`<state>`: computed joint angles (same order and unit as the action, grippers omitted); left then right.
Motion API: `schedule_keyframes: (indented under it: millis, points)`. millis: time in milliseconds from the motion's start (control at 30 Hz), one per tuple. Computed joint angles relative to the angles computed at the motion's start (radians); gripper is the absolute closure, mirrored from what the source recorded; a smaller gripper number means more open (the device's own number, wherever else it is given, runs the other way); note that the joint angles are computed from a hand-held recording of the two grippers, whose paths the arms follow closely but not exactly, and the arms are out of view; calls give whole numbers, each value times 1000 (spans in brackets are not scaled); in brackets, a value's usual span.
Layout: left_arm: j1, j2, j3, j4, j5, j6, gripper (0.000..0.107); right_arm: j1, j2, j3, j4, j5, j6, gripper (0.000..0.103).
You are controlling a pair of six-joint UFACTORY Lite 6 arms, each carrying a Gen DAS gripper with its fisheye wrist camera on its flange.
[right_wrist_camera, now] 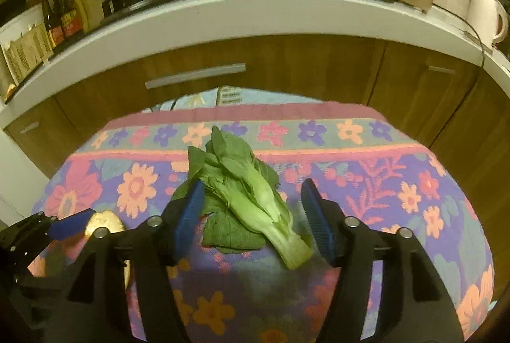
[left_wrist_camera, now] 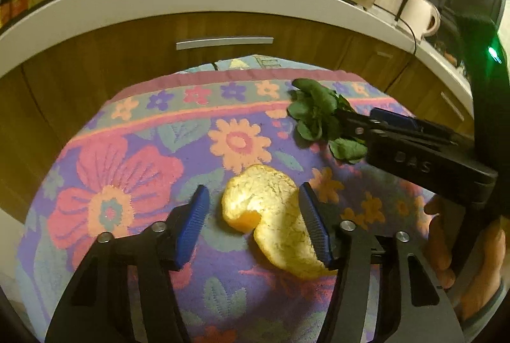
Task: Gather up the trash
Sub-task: 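Grasp the bok choy with the right gripper while the left gripper grasps the yellow peel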
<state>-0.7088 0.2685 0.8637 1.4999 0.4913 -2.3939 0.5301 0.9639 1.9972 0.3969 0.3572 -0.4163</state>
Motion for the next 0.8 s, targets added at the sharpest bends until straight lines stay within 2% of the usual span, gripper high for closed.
schedule_keyframes:
  millis: [67, 133, 200, 267, 367, 467, 533, 567, 600, 800]
  points:
    - [-19, 32, 42, -68, 30, 91, 66, 4, 37, 58, -51, 41, 41, 42]
    - [-44, 66, 85, -130, 69, 178, 72, 1, 72, 113, -75, 84, 70, 41]
    - [-54, 72, 95, -142, 82, 201, 85, -1, 95, 150, -80, 109, 82, 41]
    - [-52, 66, 88, -132, 76, 192, 90, 2, 80, 125, -87, 92, 87, 41]
    - [-50, 52, 72, -107, 67, 169, 94, 13, 60, 91, -125, 70, 112, 41]
    - [-67, 46, 70, -86, 87, 151, 96, 22, 35, 50, -144, 45, 117, 49]
    - [-79, 39, 61, -78, 103, 137, 96, 27, 21, 25, -165, 29, 131, 56]
    - [-83, 32, 54, -70, 111, 122, 96, 27, 16, 17, -164, 25, 127, 65]
    - [-77, 28, 48, -54, 108, 104, 96, 26, 12, 10, -140, 24, 100, 69]
    - [-86, -11, 7, -22, 116, 46, 97, 30, -51, -89, -47, -39, -9, 71]
